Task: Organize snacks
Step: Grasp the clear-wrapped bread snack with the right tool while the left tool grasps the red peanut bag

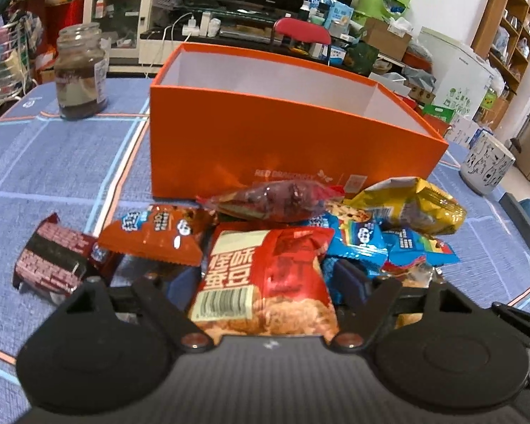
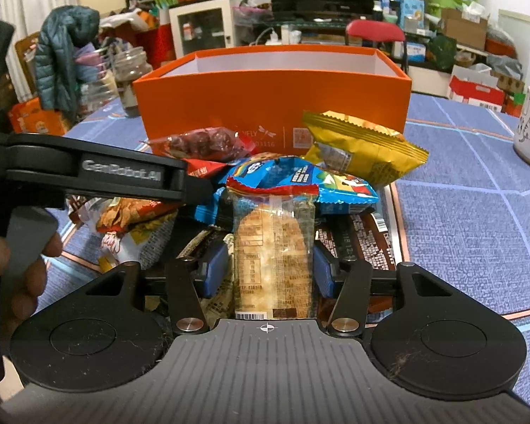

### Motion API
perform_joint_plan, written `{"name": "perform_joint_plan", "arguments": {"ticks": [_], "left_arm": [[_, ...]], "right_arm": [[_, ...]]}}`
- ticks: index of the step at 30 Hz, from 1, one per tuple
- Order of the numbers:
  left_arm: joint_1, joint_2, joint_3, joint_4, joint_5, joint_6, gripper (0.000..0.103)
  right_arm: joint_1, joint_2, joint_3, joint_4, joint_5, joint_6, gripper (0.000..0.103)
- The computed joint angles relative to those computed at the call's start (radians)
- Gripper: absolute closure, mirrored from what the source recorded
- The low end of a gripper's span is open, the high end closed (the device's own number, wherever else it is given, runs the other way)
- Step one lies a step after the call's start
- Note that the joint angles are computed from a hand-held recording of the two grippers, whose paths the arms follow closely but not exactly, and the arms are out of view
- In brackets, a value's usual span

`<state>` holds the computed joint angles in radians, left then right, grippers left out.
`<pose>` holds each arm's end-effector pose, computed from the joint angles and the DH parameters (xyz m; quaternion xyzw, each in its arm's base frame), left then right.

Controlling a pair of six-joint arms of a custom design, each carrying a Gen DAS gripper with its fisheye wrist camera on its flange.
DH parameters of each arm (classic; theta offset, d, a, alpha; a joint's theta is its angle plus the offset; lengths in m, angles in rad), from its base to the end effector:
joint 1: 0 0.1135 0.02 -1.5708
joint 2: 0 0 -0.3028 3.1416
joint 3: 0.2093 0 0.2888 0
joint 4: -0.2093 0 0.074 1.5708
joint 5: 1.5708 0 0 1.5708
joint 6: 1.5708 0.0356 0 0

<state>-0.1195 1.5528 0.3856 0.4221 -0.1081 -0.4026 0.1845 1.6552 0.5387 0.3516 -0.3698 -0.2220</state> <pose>0.2597 -0.0273 0.1058 -0.1505 0.9024 -0.0556 0.3998 0.2933 0.0678 0.1135 -0.2531 0.8711 0.1619 0.3886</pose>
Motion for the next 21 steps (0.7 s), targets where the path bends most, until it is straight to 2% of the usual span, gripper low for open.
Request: {"name": "perform_joint_plan", "arguments": {"ticks": [4, 9, 17, 21], "left_arm": [[-0.009, 0.003, 0.018, -0.028, -0.016, -0.009, 0.025], [-0.025, -0.015, 0.019, -0.071, -0.037, 0.014, 0.036], [-0.02, -0.059, 0.003, -0.109, -0.026, 0.017, 0.04], [-0.049, -0.094, -0.01, -0.128, -0.078, 0.035, 0.041]], "right_arm": [[0.01, 0.0, -0.004, 0.01, 0.013, -0.015, 0.067], [0.011, -0.008, -0.004, -0.003, 0.009, -0.034, 0.081], [-0.008, -0.023, 0.003, -0.027, -0.014, -0.046, 0.082], [-0.014, -0.047, -0.01, -0.026, -0.019, -0.061, 0.082]]}}
